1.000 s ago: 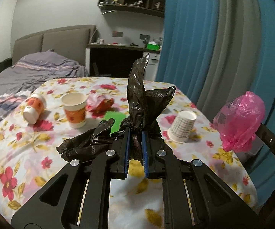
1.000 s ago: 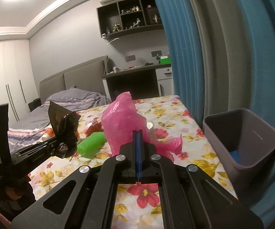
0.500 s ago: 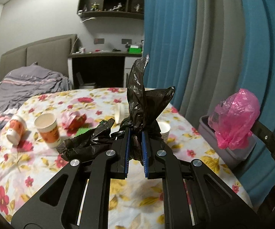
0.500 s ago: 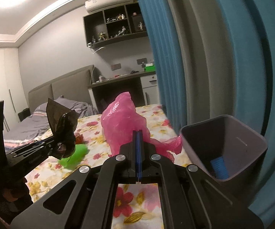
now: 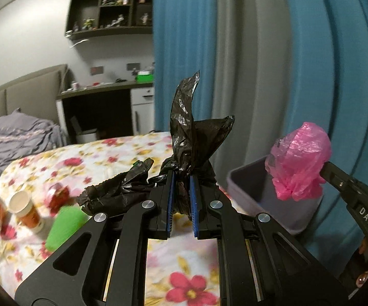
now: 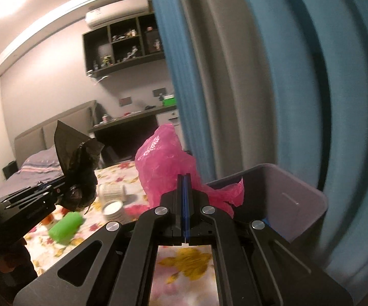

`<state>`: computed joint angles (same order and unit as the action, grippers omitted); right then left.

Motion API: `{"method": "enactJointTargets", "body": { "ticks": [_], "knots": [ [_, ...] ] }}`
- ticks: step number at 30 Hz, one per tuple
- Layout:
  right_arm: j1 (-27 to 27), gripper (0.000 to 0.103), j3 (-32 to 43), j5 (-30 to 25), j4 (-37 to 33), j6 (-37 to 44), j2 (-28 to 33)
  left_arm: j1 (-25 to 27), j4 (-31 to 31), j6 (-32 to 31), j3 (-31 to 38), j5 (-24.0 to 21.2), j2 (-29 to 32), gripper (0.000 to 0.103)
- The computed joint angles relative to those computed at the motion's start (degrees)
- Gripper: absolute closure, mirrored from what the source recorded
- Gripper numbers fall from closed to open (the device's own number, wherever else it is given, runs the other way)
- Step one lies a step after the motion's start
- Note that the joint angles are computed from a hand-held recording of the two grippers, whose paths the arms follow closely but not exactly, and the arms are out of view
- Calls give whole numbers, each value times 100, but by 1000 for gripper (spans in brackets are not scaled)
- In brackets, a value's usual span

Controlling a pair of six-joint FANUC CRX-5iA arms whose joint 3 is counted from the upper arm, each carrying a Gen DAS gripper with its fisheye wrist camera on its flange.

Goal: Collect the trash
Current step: 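Carry both bags to the grey bin and open both tools over it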

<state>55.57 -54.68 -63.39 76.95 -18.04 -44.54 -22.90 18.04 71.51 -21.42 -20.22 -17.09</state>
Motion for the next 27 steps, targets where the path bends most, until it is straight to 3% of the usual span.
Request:
{"method": "enactJointTargets", "body": {
  "ticks": [5, 14, 27],
  "knots": [
    [-216, 102, -34, -167, -61, 34, -90, -331, 676, -676, 66, 276, 321, 92],
    [-952, 102, -54, 125, -367, 107, -20, -884, 2351, -2189, 108, 592, 964, 92],
    [-1598, 102, -49, 550, -773, 326, 112, -1226, 3345, -3098, 442, 411, 1653, 92]
  ]
}}
